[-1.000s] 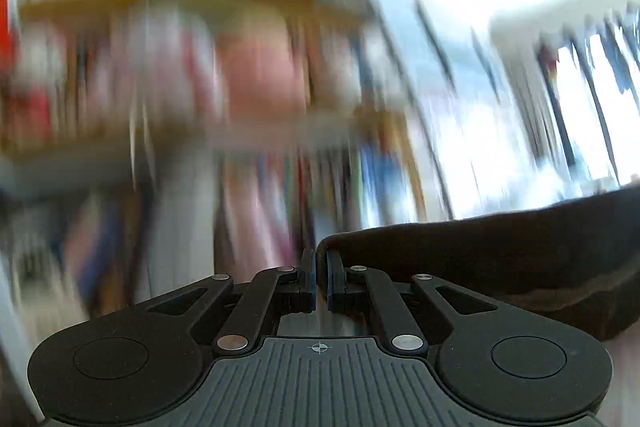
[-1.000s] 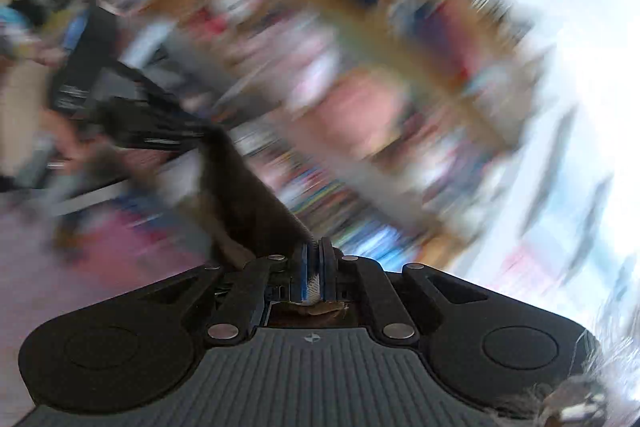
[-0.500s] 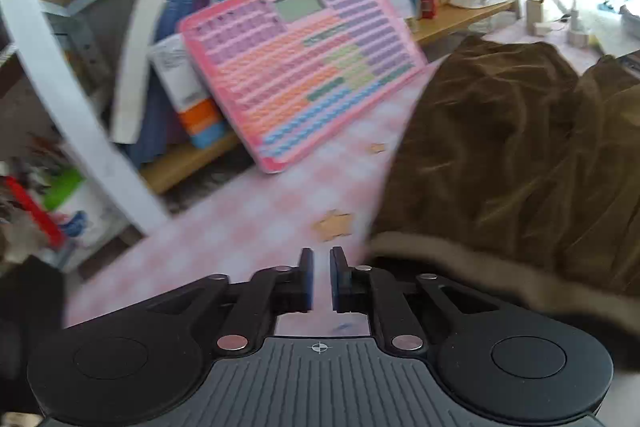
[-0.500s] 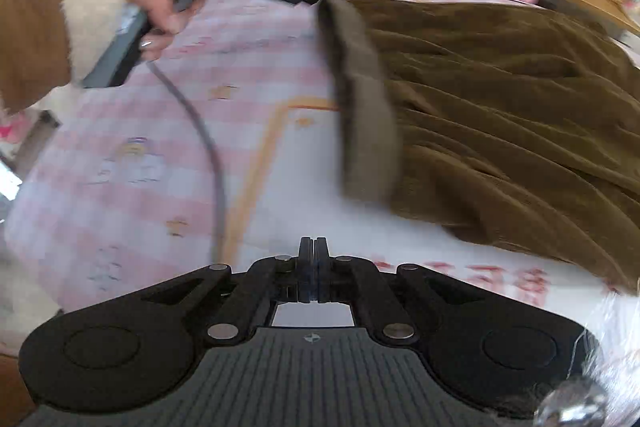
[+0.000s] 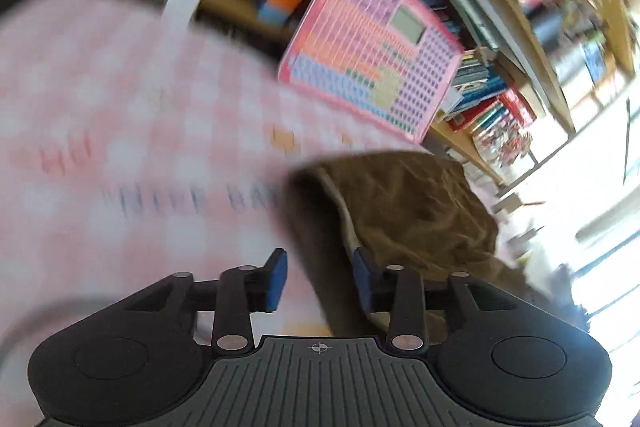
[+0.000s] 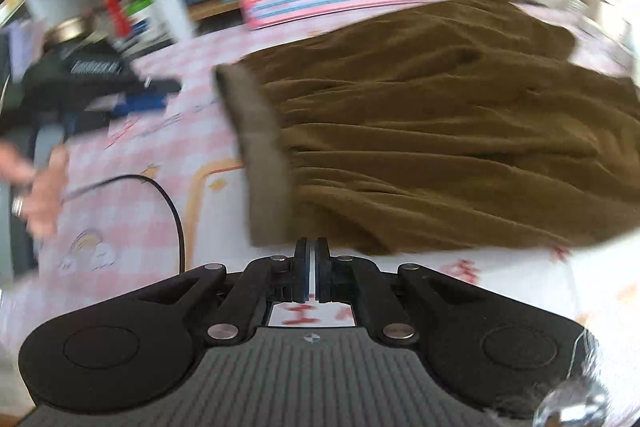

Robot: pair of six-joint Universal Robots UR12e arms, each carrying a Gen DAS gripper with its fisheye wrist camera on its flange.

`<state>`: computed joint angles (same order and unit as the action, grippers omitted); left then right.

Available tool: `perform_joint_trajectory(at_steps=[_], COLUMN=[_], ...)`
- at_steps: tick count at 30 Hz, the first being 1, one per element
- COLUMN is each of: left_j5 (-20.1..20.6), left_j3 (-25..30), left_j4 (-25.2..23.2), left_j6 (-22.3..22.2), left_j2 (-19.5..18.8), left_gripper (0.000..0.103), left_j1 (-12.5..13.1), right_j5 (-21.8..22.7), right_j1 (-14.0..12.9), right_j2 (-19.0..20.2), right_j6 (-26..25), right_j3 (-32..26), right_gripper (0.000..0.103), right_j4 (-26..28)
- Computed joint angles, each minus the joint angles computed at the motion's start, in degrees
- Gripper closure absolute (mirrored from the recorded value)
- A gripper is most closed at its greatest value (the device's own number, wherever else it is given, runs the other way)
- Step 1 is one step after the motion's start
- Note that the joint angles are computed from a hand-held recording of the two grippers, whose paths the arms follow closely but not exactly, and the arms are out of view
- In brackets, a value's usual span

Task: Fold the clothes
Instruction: 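Lift the garment by the waistband with both grippers and shake it out, then lay the garment flat on the mat and open both grippers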

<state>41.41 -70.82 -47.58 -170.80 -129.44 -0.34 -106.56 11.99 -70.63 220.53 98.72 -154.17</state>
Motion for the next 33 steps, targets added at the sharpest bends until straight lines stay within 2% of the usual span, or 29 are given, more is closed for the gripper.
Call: perform_joint_trajectory(at_steps=[4, 7, 11, 13, 15, 16, 17, 18, 21, 25, 27, 29, 33], left_j5=[-0.6, -3.4, 0.6, 0.6, 0.5, 0.5, 0.2, 0.1, -0.2, 1.0, 2.6, 4.0, 6.0], left_j3=[-0.8, -0.2, -0.8, -1.2, -1.3, -1.4, -0.9, -0.9, -1.0, 0.3, 0.7, 1.1, 2.2], left_j4=[-2.5, -5.3, -5.1, -4.6, -4.8, -5.0, -7.2, -7.2, -7.3, -5.8, -3.4, -1.2, -1.3], left_j6=[-3.4, -2.5, -0.9, -1.3, -0.9, -0.7, 0.9, 1.1, 2.0, 0.8, 0.2, 1.2, 3.5], left_j2=[0.3, 0.0, 0.6, 0.8, 0.9, 0.9, 0.8, 0.8, 0.8, 0.3, 0.0, -0.3, -0.7], left_gripper=[0.065, 0.065, 0.065, 0.066, 0.071, 0.079, 0.097, 0.1, 0.101, 0.101, 0.101, 0.101, 0.098], left_j1=[-0.4, -0.9, -2.3, -2.5, -2.6, -2.7, -2.7, -2.7, -2.4, -1.2, -0.6, 0.2, 1.4], right_j5=[-2.5, -3.8, -5.2, -5.9, -6.2, -6.3, -6.4, -6.4, -6.3, -6.0, -5.9, -5.8, -5.3], right_j1=[0.4, 0.7, 1.0, 1.2, 1.2, 1.2, 1.2, 1.2, 1.2, 1.1, 1.1, 0.9, 0.2], right_j2=[-1.2, -1.6, -2.0, -2.1, -2.2, -2.2, -2.2, -2.2, -2.1, -2.0, -2.2, -2.5, -3.3], right_j6=[4.2, 5.6, 6.1, 6.6, 7.5, 7.9, 8.2, 8.4, 8.5, 8.2, 8.3, 8.6, 9.7], right_j3=[1.5, 2.0, 2.4, 2.5, 2.5, 2.6, 2.6, 2.5, 2.2, 2.1, 2.1, 2.3, 3.1], right_gripper=[0.099, 0.098, 0.098, 0.097, 0.097, 0.097, 0.097, 0.097, 0.097, 0.097, 0.097, 0.097, 0.097], right_j4=[0.7, 1.1, 1.2, 1.4, 1.6, 1.7, 1.9, 2.0, 2.3, 2.8, 3.3, 3.9, 4.6])
